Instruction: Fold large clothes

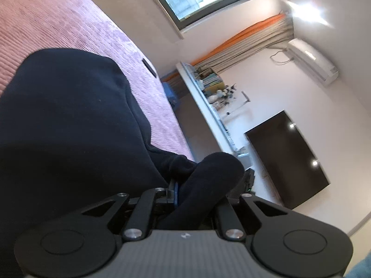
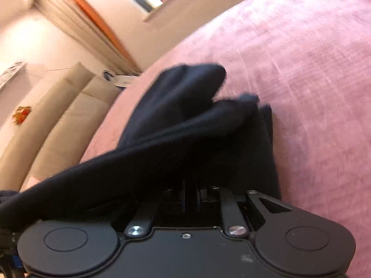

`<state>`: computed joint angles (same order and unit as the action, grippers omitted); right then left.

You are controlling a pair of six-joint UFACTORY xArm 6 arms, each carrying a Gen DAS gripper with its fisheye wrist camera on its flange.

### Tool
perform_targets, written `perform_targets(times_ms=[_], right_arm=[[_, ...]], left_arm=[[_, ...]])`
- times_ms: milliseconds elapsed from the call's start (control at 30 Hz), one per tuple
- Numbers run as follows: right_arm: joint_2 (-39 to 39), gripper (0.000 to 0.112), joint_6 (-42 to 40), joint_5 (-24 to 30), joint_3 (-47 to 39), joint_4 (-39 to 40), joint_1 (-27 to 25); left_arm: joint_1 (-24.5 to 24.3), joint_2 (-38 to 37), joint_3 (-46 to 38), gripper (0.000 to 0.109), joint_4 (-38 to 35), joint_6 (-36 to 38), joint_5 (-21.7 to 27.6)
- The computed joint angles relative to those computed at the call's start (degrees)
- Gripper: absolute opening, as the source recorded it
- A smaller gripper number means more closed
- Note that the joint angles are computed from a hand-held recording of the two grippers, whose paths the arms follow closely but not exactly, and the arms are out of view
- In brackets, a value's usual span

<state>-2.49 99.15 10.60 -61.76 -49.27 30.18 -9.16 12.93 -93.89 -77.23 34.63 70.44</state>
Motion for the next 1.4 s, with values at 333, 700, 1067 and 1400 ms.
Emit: perform_targets(times_ms=[333, 700, 1067, 1400], right_arm=[[-9.0, 0.013, -15.0, 3.4, 6.8, 9.7, -1.8], [-5.6, 0.031, -28.3, 31.4, -7.9, 11.7, 4.4], [25.1, 0.030, -58.5, 21.0, -42.3, 25.8, 3.6], [40.3, 0.036, -59.2, 32.8, -57.6, 19.2, 2.4]], left_arm=[[-3.8, 2.6, -0.4, 0.014, -0.8, 1.1, 1.5], [-2.3, -4.2, 6.3, 0.034, 21.3, 6.1, 5.6], [5.6, -3.0, 2.5, 0.038, 19.1, 4.4, -0.6], [5.0, -0.7, 2.7, 0.033, 17.5, 5.8, -1.2]])
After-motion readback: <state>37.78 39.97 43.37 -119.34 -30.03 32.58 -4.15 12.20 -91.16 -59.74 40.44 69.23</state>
